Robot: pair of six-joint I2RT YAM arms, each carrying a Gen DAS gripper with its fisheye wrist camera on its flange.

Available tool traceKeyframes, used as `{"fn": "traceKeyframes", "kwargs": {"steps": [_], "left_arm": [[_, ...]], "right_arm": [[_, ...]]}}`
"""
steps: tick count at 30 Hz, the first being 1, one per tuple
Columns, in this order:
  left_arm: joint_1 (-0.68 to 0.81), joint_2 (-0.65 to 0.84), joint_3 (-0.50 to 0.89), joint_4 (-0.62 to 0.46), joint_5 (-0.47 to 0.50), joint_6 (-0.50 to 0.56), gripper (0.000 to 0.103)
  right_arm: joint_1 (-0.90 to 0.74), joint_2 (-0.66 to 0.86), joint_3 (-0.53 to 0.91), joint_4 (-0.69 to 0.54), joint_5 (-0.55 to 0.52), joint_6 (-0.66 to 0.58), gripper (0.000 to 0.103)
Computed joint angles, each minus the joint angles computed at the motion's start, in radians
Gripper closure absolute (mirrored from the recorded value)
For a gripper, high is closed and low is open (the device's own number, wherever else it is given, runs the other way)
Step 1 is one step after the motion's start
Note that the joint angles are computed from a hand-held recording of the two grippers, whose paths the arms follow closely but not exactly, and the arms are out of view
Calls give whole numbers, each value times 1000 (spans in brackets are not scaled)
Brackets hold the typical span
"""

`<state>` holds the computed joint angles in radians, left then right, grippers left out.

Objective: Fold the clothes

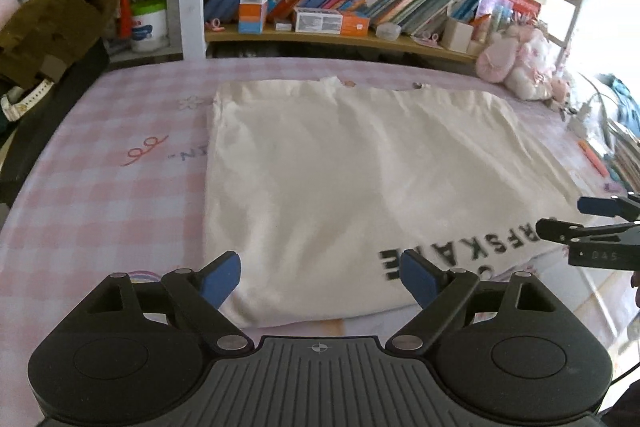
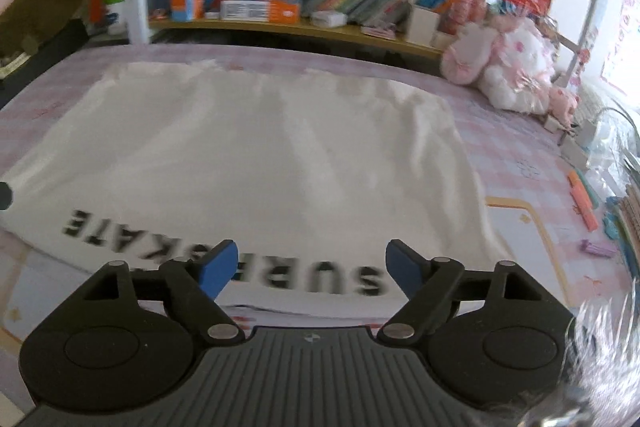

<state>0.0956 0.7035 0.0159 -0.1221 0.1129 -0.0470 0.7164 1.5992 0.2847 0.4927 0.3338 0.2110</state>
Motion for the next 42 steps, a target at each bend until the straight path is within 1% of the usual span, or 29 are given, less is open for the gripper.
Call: {"fn": "traceKeyframes", "kwargs": {"steps": [3, 5, 7, 10, 11, 14, 17, 19, 20, 22, 24, 27, 29, 33, 35, 37, 39, 42], "left_arm": [[251, 32, 10, -12, 201, 208, 14], [418, 117, 36, -8, 326, 337, 14], [560, 243, 80, -5, 426, 435, 14], [721, 451, 161, 0, 534, 515, 14], [758, 519, 191, 1, 556, 514, 14], [848, 679, 279, -15, 612, 464, 14], [898, 818, 370, -74, 664, 449, 14], [922, 889, 415, -105, 695, 446, 14], [927, 911, 425, -105, 702, 442, 14], [931, 955, 442, -92, 707, 419, 14], [928, 989, 455, -76, 701, 396, 14], [926, 1027, 477, -74, 700, 385, 14], [920, 1056, 500, -91, 717, 384, 14], [912, 1116, 550, -169, 753, 408, 14], [911, 1140, 565, -199, 765, 414, 14], [908, 1165, 578, -214, 778, 406, 14], [905, 1196, 593, -231, 794, 393, 14], [892, 1242, 614, -250, 821, 368, 13]], "right_arm": [[160, 30, 68, -94, 107, 97, 23], [250, 57, 121, -149, 152, 137, 23], [317, 85, 175, -190, 162, 145, 24], [384, 126, 266, -235, 132, 104, 25], [398, 140, 297, -247, 116, 81, 26], [429, 182, 385, -257, 50, -6, 29], [410, 214, 456, -265, -102, -34, 33], [405, 248, 520, -305, -153, -61, 39], [412, 268, 557, -335, -158, -86, 41], [421, 311, 629, -399, -163, -135, 52], [422, 347, 691, -453, -186, -176, 57], [439, 394, 759, -497, -215, -229, 59], [453, 432, 811, -526, -213, -268, 60], [471, 503, 898, -577, -196, -326, 63], [473, 524, 920, -592, -179, -351, 70], [467, 529, 923, -593, -170, -358, 86], [453, 512, 909, -585, -185, -337, 95], [433, 450, 866, -561, -204, -278, 96]]}}
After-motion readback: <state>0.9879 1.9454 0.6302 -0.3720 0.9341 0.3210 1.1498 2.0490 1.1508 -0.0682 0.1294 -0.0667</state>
